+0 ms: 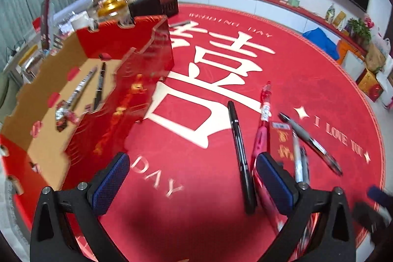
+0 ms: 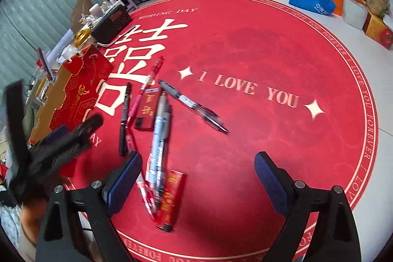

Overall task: Organize rigid objects
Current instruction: 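Move both tools back over the remaining pens on the rug, then grasp the black marker with the left tool while the right tool grasps the grey pen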

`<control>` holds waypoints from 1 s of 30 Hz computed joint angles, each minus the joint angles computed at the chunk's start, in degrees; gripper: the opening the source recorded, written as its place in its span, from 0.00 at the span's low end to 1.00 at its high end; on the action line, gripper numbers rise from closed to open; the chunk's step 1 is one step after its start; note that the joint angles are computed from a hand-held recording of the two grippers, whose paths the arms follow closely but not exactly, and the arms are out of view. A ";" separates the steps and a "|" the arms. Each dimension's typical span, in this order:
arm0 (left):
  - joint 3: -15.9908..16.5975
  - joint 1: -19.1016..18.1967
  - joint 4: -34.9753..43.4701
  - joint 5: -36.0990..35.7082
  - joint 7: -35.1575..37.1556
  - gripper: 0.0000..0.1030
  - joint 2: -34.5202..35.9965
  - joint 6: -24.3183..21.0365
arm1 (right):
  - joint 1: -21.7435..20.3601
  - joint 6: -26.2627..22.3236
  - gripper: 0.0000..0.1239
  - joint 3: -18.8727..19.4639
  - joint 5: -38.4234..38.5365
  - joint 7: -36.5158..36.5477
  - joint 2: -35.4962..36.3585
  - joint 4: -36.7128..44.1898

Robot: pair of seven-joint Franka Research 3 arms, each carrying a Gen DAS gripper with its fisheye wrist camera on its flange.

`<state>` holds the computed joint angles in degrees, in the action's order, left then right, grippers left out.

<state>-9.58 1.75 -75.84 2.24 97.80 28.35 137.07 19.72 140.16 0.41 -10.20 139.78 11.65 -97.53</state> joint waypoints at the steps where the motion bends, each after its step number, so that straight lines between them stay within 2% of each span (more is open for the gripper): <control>1: 0.55 -0.88 2.78 1.02 -1.01 1.00 1.92 -1.82 | -0.01 0.02 0.76 -0.13 -0.44 -0.16 -0.10 -0.20; 5: 1.75 -2.85 7.50 4.08 -3.51 1.00 5.70 -4.31 | -0.36 -1.68 0.76 -0.52 -1.92 -2.71 1.24 1.78; 14: 2.16 -3.61 11.64 6.51 -6.81 1.00 9.18 -6.89 | -0.40 -11.79 0.76 -2.04 -1.90 -17.99 13.55 19.37; 18: 1.91 -3.62 9.80 6.90 -7.03 1.00 8.59 -3.86 | -0.80 -15.35 0.73 -2.45 0.06 -23.44 18.88 26.88; 20: 1.98 -3.60 7.70 7.45 -7.01 1.00 7.65 -1.49 | -0.92 -19.09 0.61 -2.31 1.52 -26.79 22.68 32.64; 21: 1.99 -3.62 7.45 7.56 -7.11 1.00 7.62 -0.94 | -0.87 -20.48 0.58 -2.31 2.09 -28.21 24.22 34.91; 25: 1.61 -2.88 4.38 6.79 -8.03 1.00 6.41 2.56 | 0.46 -21.39 0.51 -3.20 1.77 -31.28 26.64 38.74; 30: 1.00 -1.92 2.03 4.55 -10.50 1.00 5.58 4.87 | 0.21 -19.80 0.52 -3.34 3.44 -32.30 25.61 36.72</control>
